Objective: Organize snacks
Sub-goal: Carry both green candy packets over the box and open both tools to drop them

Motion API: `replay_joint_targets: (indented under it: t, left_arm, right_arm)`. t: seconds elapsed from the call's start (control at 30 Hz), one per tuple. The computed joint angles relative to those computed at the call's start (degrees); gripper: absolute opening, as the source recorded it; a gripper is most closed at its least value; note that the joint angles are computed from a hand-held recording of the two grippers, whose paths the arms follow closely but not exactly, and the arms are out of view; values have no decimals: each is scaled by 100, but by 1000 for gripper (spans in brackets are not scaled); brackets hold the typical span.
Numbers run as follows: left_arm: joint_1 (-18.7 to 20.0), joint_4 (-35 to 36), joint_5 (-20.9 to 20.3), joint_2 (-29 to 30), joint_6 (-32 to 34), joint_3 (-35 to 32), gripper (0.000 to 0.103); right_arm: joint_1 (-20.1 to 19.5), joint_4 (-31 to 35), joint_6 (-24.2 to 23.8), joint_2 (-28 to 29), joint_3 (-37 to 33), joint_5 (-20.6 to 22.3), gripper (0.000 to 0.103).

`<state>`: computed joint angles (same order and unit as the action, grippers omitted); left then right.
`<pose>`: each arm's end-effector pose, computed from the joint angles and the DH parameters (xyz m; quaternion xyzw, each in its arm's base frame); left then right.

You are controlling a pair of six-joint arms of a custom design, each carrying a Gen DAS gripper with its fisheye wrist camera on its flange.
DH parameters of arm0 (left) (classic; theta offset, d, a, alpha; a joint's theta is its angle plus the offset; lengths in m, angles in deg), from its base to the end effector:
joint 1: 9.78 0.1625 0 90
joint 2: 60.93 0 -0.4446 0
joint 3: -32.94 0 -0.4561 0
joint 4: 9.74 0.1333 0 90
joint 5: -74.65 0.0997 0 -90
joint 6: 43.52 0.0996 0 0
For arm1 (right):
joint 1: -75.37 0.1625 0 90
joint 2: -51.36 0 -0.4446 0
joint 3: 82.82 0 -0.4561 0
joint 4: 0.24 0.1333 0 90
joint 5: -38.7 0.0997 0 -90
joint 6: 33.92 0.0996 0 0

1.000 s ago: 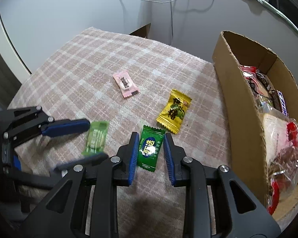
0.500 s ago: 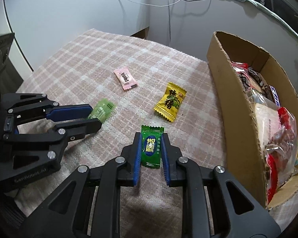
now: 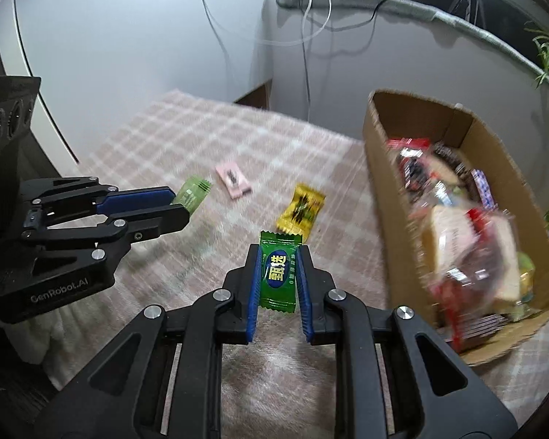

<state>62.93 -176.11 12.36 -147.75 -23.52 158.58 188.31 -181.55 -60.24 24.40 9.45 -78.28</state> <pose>0.0191 -0.5430 0.3114 0.2209 0.8956 -0.3070 0.2340 0.3600 -0.6244 -0.0864 0.3472 -0.8832 0.2119 0.2336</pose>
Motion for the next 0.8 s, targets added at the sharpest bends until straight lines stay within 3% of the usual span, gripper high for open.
replay_joint_targets:
  t: [0.4,0.8]
  left_arm:
    - [-297,-54,-306,244,-103,-420,19]
    - [-599,-137,-297,1305,-10,-1250,19]
  right_arm:
    - [-186,-425,-51,-542,99,32,19]
    - [-599,-266,-31,-739,-283,-71,19]
